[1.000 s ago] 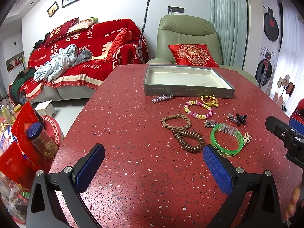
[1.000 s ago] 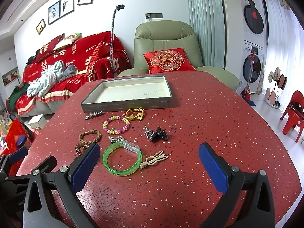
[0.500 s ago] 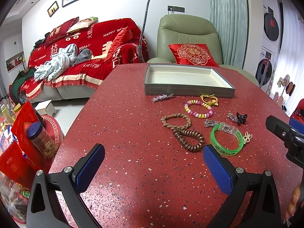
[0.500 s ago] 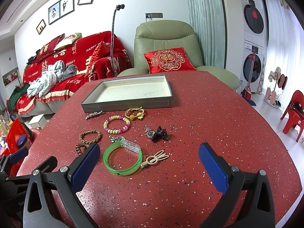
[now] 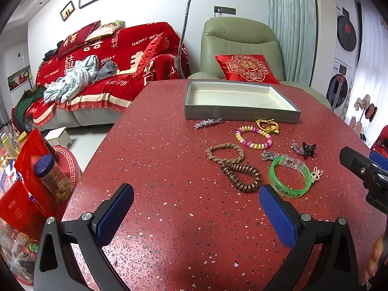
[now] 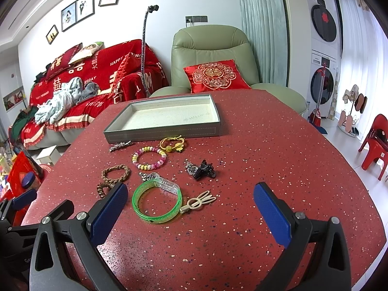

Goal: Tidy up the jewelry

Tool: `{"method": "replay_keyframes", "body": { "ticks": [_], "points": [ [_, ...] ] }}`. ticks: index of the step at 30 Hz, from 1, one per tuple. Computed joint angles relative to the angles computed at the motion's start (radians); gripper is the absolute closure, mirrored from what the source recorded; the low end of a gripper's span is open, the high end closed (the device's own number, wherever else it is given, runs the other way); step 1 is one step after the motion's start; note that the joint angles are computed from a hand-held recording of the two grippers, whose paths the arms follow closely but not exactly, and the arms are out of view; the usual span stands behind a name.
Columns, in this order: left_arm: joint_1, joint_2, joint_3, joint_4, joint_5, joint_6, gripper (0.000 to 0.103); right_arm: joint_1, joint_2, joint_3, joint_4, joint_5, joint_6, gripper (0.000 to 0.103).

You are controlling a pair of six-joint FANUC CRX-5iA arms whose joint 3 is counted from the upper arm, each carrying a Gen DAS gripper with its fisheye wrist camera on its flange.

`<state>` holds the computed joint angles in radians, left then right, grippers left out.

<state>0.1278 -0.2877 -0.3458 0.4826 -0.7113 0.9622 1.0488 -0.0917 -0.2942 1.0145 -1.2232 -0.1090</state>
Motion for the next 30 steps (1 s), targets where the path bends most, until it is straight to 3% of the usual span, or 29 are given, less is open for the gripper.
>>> {"method": "replay_keyframes", "body": {
  "ticks": [19, 30],
  "points": [
    [0.003, 0.004, 0.012, -0.028, -0.039, 0.024, 0.0, 0.0, 0.002, 0.003, -0.002, 0.0, 0.0, 0.0],
    [0.001, 0.031, 0.064, -0.068, -0.123, 0.073, 0.0, 0.002, 0.002, 0.004, -0.005, -0.001, 0.001, 0.0]
  ]
}}
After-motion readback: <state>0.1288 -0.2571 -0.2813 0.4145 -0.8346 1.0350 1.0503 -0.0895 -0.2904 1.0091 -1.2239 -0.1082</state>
